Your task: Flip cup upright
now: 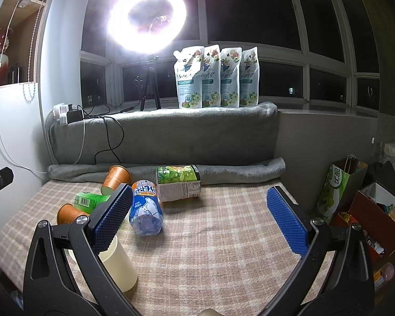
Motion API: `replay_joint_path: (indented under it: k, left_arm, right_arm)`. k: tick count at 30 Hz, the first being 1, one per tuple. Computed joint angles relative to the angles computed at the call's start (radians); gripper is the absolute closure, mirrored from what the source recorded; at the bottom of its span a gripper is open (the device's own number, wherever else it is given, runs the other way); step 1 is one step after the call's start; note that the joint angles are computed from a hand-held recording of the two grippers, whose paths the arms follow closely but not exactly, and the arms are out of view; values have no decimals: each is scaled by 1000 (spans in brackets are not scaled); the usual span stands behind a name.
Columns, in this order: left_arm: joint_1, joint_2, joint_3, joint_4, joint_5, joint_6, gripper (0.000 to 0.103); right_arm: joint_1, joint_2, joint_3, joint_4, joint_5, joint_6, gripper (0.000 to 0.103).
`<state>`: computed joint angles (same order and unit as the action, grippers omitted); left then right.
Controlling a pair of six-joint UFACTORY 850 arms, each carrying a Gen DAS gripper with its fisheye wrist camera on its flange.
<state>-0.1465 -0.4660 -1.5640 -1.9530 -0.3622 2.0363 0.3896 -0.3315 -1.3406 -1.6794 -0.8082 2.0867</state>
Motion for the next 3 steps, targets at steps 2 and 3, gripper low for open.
replay_joint_path:
  k: [2,3]
  left_arm:
    - [-1,1,1,-16,1,18,18]
    - [-2,1,3,-46,7,47,18]
  right_arm:
    - [-1,-2,1,4,3,-1,0]
    - [-3,-2,2,6,8,-2,0]
